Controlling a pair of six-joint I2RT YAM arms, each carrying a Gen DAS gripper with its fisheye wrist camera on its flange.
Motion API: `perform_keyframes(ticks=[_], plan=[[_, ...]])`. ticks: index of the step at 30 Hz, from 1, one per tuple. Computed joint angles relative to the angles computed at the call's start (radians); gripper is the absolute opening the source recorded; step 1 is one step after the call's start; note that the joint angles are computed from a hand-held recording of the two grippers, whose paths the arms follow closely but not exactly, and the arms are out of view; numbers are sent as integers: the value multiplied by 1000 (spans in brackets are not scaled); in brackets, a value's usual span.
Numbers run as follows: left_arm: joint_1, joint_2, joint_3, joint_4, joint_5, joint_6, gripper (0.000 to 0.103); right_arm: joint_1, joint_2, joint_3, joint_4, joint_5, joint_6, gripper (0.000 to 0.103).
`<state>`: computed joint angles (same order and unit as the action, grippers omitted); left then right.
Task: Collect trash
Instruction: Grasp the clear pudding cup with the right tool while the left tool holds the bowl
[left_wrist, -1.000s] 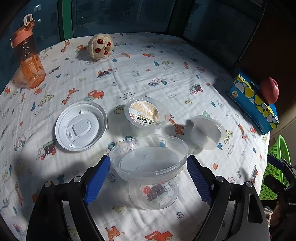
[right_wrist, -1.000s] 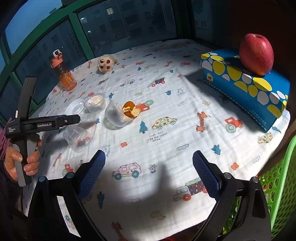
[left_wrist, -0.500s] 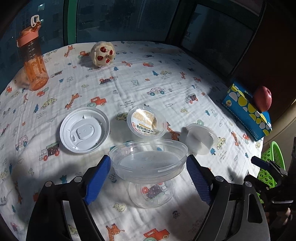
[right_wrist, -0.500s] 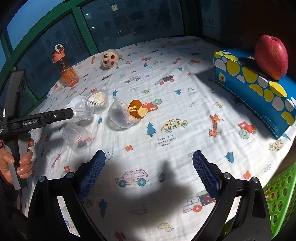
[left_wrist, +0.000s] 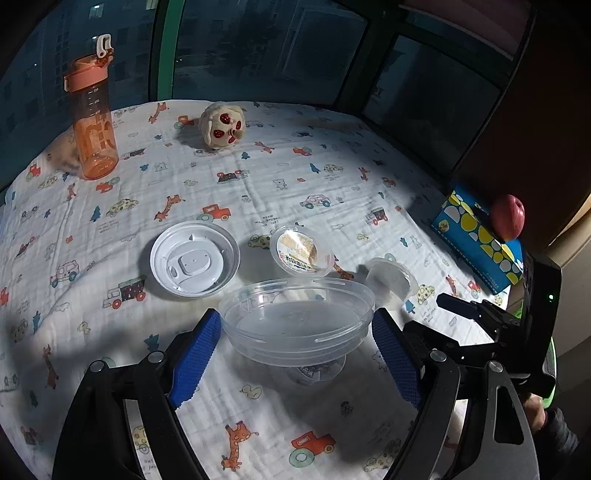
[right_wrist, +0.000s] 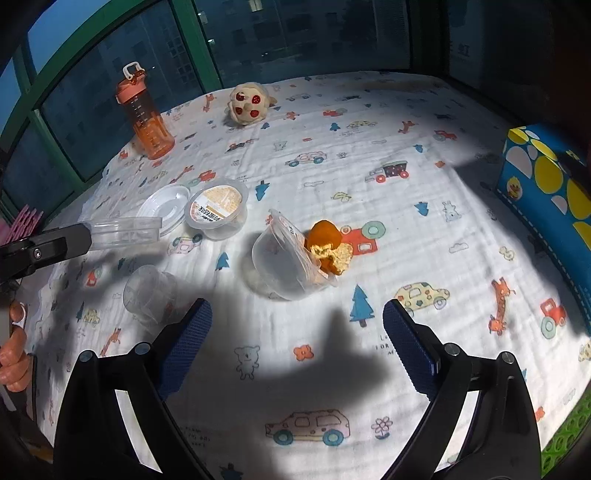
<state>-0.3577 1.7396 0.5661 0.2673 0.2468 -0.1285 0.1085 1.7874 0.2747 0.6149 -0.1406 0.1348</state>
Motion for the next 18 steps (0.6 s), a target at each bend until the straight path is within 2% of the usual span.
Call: perform_keyframes(ticks=[9,18], plan=[[30,-7,-24,14,30,-2,80,15,156,132,-3,43,62,93],[59,24,-35,36,51,3,80,-25,216,184,35,-1,199,93]])
